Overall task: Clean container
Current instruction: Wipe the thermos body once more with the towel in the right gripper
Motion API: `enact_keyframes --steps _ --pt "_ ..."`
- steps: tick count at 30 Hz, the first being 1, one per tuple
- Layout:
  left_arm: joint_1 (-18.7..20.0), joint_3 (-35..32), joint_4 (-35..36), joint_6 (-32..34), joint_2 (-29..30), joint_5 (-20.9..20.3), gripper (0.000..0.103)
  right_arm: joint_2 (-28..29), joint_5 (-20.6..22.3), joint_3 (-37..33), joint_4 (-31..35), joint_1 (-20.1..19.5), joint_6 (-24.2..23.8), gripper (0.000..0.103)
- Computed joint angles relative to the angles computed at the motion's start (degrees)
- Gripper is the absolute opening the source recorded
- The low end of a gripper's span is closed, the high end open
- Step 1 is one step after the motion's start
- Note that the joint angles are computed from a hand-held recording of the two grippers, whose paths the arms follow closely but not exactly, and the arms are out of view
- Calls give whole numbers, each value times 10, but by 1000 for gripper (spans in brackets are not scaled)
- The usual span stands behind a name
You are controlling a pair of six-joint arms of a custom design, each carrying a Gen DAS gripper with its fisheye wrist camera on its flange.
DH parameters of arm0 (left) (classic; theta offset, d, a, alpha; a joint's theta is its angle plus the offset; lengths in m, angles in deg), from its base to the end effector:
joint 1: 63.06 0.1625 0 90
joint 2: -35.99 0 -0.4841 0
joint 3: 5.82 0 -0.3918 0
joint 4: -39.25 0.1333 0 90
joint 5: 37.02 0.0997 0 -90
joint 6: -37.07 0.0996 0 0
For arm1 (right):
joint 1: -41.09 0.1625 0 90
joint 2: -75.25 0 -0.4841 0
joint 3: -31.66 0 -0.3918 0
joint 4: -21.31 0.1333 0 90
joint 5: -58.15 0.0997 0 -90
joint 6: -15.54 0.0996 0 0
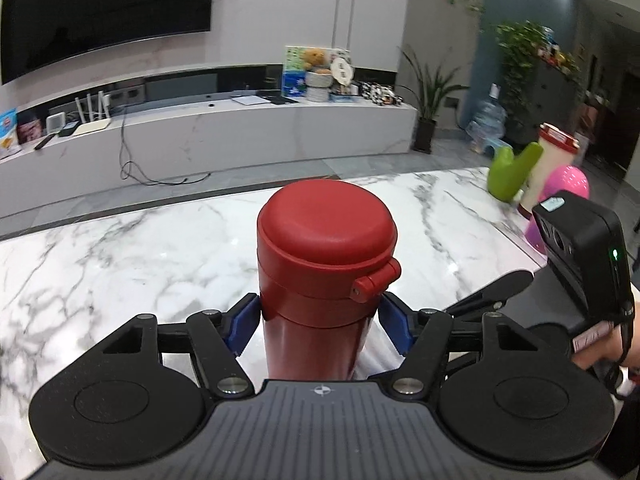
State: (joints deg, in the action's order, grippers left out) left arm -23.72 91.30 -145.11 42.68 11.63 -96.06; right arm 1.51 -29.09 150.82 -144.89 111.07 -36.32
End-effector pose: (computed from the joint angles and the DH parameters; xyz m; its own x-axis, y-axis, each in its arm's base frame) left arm -0.4099 -0.5746 -0.0547 -0.6165 0.5982 -0.5120 0.7831 0.5335 -0.3196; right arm -0.0576 -0.5613 0.3137 -0.8161 -0.4380 0.3769 -0.5631 0.7493 -0.3486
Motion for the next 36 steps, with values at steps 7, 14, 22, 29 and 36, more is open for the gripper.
enact_keyframes --steps 7,14,22,29,36 --pt "-4 3 -5 11 4 6 63 -23 55 3 -2 -6 -13 24" --pt "-1 1 -5 16 5 6 63 -55 150 1 14 -22 -47 24" --pt "-7 0 -13 2 9 21 63 -37 87 -5 12 -11 -33 24" --pt "-20 1 -41 -127 28 73 69 -8 35 -14 0 -2 -4 24" --pt "-28 -14 -46 -92 46 111 64 -1 24 -15 -1 -3 2 25"
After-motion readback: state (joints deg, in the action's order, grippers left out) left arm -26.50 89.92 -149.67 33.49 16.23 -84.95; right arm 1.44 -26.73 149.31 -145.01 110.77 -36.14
